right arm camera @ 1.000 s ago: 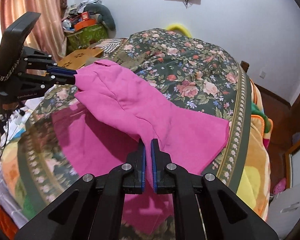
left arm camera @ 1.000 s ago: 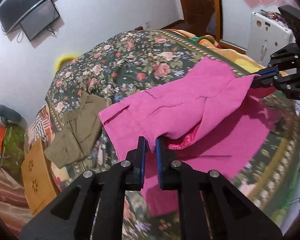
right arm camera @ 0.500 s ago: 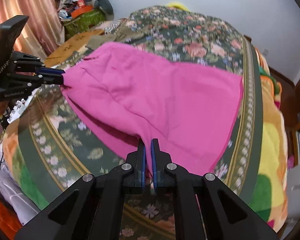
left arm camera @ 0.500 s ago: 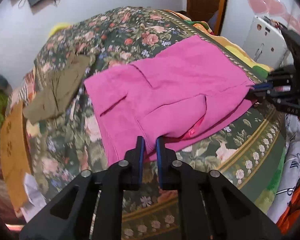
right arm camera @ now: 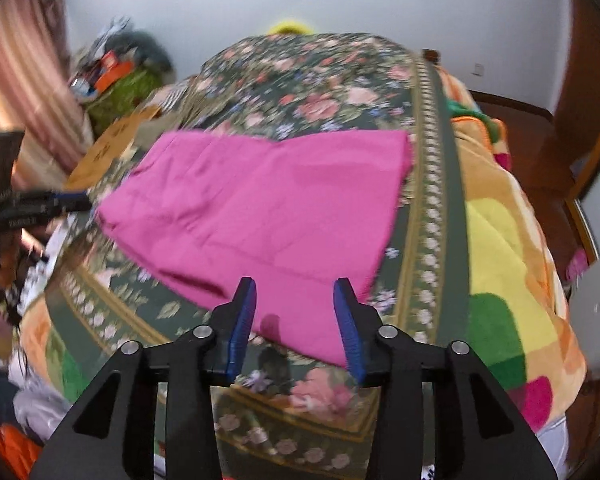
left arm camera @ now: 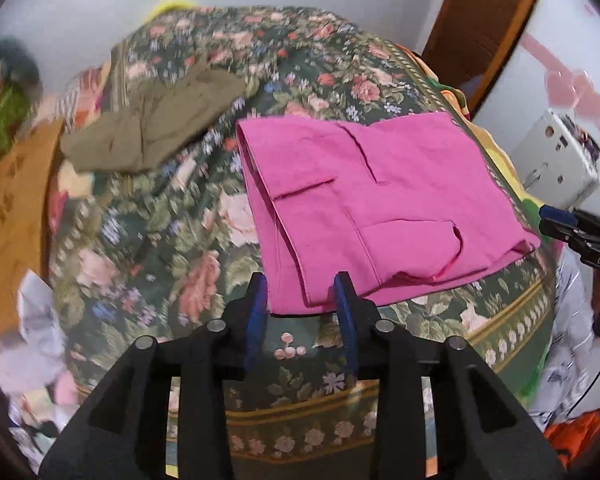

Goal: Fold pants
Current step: 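Lower the folded hem and open both grippers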

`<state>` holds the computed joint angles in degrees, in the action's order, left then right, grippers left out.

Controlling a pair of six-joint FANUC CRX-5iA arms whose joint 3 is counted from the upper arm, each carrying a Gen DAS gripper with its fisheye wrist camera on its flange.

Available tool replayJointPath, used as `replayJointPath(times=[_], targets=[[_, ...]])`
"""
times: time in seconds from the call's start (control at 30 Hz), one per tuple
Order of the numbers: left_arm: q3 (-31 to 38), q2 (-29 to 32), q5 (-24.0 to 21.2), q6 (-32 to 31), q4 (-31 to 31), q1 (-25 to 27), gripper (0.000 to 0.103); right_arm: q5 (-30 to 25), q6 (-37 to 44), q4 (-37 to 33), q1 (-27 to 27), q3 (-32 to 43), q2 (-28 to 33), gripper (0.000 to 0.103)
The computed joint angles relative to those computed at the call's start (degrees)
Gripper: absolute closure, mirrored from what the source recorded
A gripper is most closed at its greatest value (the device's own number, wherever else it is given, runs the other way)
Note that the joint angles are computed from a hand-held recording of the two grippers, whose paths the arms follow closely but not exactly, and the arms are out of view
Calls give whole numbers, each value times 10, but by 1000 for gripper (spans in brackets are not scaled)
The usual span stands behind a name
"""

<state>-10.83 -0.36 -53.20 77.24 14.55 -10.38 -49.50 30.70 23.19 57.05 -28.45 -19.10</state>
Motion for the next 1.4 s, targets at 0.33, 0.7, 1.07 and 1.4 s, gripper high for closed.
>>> replayJointPath(times=[0.33, 0.7, 1.07, 1.4], targets=[[-26, 24, 21, -10, 69, -3, 84, 8, -29, -28, -12, -17, 25, 66], [-6, -1, 20, 35, -7, -5, 91, 6, -7, -23, -11, -18, 26, 66], [-25, 0, 9, 35, 6, 11, 86, -15, 26, -42, -21, 7, 38, 66], [71, 49, 25, 69, -51, 15, 64, 20, 46, -3, -92, 35, 60, 66]])
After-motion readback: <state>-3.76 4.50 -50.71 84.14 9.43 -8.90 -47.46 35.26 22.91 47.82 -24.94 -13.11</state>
